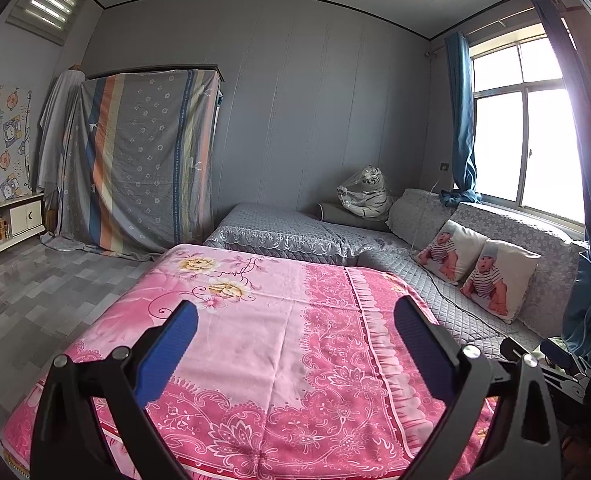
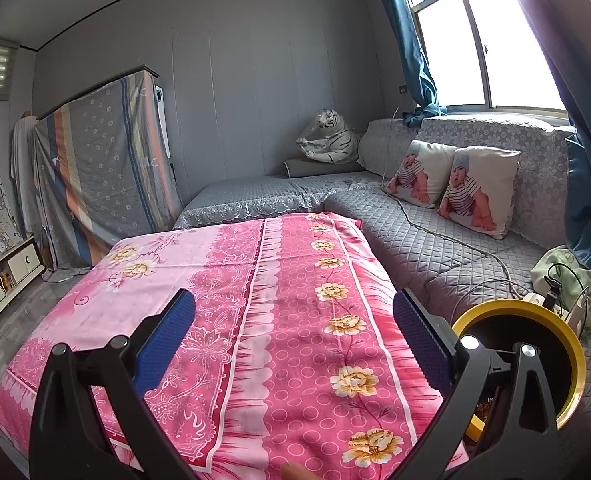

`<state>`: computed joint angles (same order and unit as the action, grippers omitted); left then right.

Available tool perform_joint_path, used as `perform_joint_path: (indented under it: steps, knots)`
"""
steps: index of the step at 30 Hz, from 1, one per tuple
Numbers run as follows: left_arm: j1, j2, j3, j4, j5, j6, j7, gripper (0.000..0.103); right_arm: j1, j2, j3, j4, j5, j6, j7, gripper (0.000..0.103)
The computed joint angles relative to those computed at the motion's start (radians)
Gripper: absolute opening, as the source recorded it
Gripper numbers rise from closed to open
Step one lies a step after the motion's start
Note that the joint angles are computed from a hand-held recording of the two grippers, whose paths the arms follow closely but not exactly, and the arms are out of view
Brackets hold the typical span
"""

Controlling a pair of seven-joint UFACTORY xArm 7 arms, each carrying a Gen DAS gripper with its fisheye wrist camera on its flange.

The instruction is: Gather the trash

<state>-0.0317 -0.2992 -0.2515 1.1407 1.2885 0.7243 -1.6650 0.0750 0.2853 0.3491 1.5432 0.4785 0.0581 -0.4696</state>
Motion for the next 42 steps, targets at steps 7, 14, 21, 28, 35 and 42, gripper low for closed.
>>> perform_joint_path:
  steps: [7, 14, 21, 28, 35, 42]
  knots:
    - [-0.002, 0.008, 0.004, 0.007, 0.001, -0.01, 0.008, 0.095, -0.003, 0.001, -0.001, 0.003, 0.002, 0.008, -0.001, 0.095]
    - [-0.005, 0.017, 0.01, 0.009, -0.005, -0.023, 0.011, 0.095, 0.011, 0.005, -0.019, 0.008, -0.008, 0.023, 0.019, 0.095]
    - [-0.006, 0.022, 0.012, 0.009, -0.001, -0.031, 0.009, 0.095, 0.025, 0.009, -0.04, 0.015, -0.027, 0.035, 0.05, 0.095]
    - [-0.003, 0.029, 0.021, 0.012, -0.004, -0.052, 0.01, 0.095, 0.032, 0.016, -0.051, 0.024, -0.044, 0.051, 0.073, 0.095]
    - [-0.003, 0.031, 0.023, 0.011, -0.004, -0.061, 0.007, 0.095, 0.039, 0.023, -0.062, 0.033, -0.061, 0.061, 0.096, 0.095]
    - [-0.006, 0.041, 0.026, 0.015, -0.008, -0.065, 0.012, 0.095, 0.037, 0.028, -0.062, 0.038, -0.066, 0.07, 0.103, 0.095]
